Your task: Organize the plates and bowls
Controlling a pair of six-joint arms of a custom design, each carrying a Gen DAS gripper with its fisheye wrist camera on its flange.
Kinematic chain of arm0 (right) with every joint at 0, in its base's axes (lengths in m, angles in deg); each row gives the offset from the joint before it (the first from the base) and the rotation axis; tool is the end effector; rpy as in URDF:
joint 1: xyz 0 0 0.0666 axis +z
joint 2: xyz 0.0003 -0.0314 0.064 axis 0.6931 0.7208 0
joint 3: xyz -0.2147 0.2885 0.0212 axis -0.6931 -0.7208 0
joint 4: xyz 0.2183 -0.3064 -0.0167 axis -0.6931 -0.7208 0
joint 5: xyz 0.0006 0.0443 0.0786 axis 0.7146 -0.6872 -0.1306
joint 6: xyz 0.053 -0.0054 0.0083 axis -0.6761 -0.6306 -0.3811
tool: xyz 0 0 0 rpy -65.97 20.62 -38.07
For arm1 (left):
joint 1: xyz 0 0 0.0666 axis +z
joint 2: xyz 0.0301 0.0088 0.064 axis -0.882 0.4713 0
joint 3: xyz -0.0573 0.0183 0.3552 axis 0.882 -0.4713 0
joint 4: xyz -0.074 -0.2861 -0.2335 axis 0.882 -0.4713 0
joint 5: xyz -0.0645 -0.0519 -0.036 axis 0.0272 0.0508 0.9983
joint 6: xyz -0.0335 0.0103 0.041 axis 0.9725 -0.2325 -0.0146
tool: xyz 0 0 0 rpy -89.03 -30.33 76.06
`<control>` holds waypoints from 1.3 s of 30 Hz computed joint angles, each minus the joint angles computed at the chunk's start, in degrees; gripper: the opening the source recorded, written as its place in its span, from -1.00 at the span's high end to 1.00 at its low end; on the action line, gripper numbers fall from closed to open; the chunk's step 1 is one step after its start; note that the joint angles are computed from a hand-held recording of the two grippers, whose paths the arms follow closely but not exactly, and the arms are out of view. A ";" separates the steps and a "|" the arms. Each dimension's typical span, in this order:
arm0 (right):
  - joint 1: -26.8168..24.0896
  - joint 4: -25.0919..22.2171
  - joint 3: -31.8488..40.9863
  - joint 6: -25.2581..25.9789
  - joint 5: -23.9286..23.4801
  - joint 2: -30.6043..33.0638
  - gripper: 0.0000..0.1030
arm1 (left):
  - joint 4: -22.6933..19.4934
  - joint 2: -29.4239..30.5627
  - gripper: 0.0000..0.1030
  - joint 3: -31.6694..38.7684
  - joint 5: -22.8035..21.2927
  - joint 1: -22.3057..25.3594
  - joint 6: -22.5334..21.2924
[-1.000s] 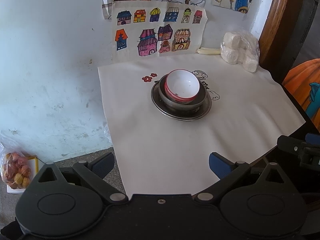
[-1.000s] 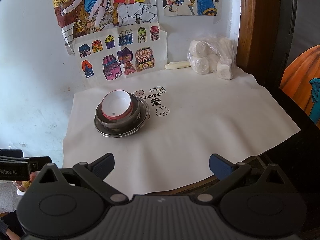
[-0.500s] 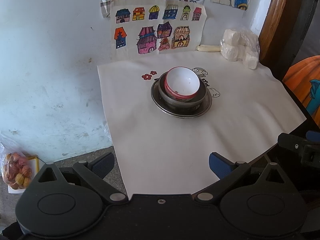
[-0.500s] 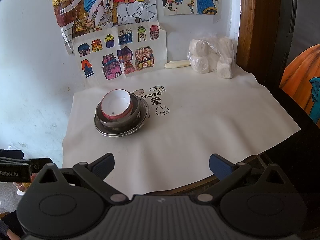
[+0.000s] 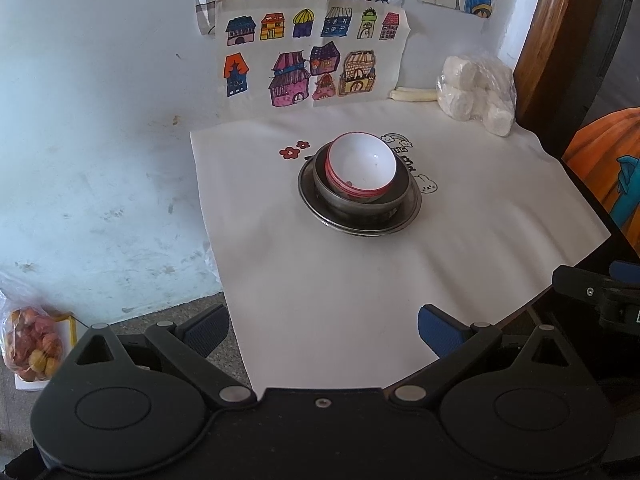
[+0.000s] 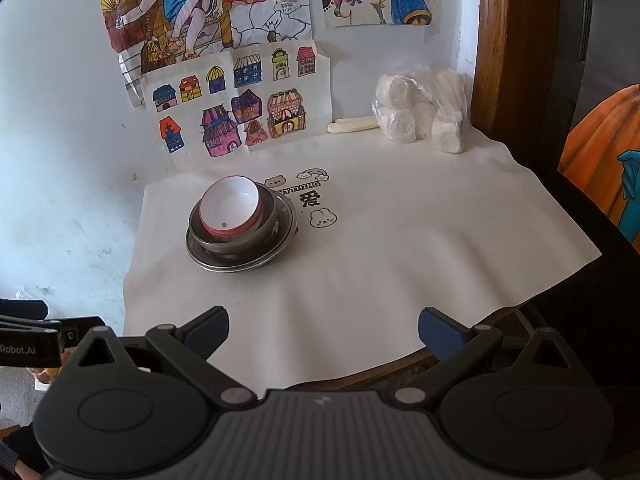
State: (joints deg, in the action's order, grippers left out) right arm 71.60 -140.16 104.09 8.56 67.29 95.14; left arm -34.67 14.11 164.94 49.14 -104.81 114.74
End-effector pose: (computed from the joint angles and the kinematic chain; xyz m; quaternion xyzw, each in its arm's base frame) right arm 0.4559 0.2391 0.4405 -0.1790 0.9185 0.1022 0.3374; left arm 0.3791 -0.3318 0.4440 -0.1719 0.9402 -0.0083 0.2939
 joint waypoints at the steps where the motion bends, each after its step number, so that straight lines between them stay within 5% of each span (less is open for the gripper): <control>1: -0.01 -0.14 0.21 0.02 -0.04 0.16 -1.00 | -0.02 0.05 -0.96 0.04 -0.07 -0.02 0.07; 39: -0.46 -3.74 4.11 0.40 -1.64 3.61 -1.00 | 1.99 -0.12 -0.96 -1.28 2.89 1.85 -1.02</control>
